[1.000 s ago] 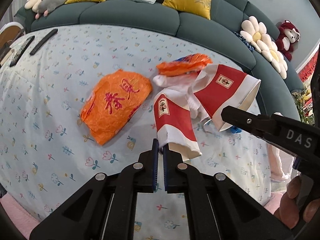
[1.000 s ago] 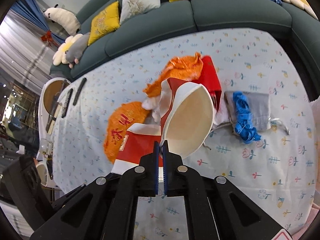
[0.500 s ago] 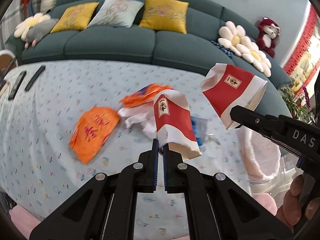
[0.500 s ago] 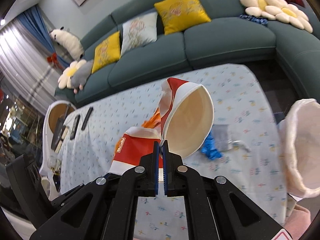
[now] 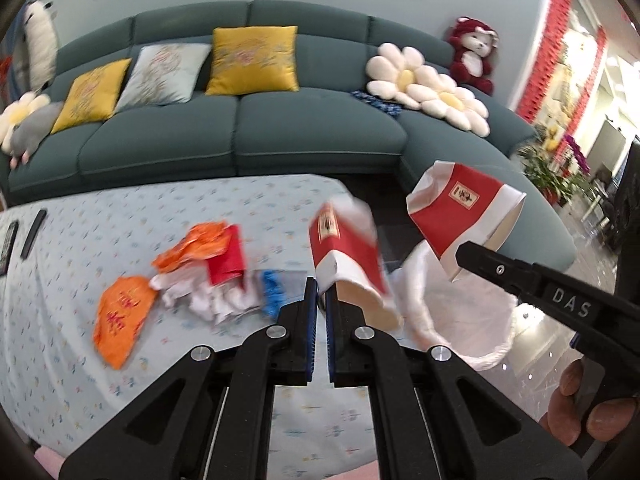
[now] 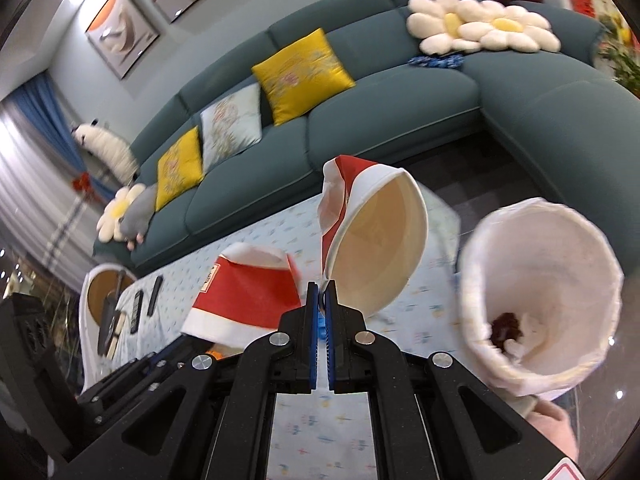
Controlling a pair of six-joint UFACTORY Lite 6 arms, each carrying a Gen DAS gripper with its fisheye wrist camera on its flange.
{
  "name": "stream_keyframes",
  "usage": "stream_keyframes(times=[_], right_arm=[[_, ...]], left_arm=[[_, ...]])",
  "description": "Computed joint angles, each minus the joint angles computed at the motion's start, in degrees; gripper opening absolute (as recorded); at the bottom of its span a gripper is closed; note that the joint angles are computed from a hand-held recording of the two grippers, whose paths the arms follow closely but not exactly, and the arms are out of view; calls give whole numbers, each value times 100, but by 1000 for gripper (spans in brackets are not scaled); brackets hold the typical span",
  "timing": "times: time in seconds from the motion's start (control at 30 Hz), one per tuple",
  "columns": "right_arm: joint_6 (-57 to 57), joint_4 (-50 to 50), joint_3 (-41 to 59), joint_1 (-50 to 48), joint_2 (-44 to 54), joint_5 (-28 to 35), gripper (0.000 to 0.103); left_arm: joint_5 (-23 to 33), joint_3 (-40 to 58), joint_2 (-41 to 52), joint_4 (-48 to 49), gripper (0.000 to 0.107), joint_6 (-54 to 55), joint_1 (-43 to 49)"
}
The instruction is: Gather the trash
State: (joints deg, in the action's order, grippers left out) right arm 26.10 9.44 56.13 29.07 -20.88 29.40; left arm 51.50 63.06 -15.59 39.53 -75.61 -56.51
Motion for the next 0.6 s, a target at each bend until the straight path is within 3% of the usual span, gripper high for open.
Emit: stream_keyframes(times=[0.43,0.6], right_arm=[[-3384,2292,-1408,-3136,-1326,970,4],[-3980,2474,-1875,-3735,-1542,1122,4]], left_arm=[[-181,2523,2620,-79,0,470,-550],[-414,2506,2851,-467,3,625,-503]])
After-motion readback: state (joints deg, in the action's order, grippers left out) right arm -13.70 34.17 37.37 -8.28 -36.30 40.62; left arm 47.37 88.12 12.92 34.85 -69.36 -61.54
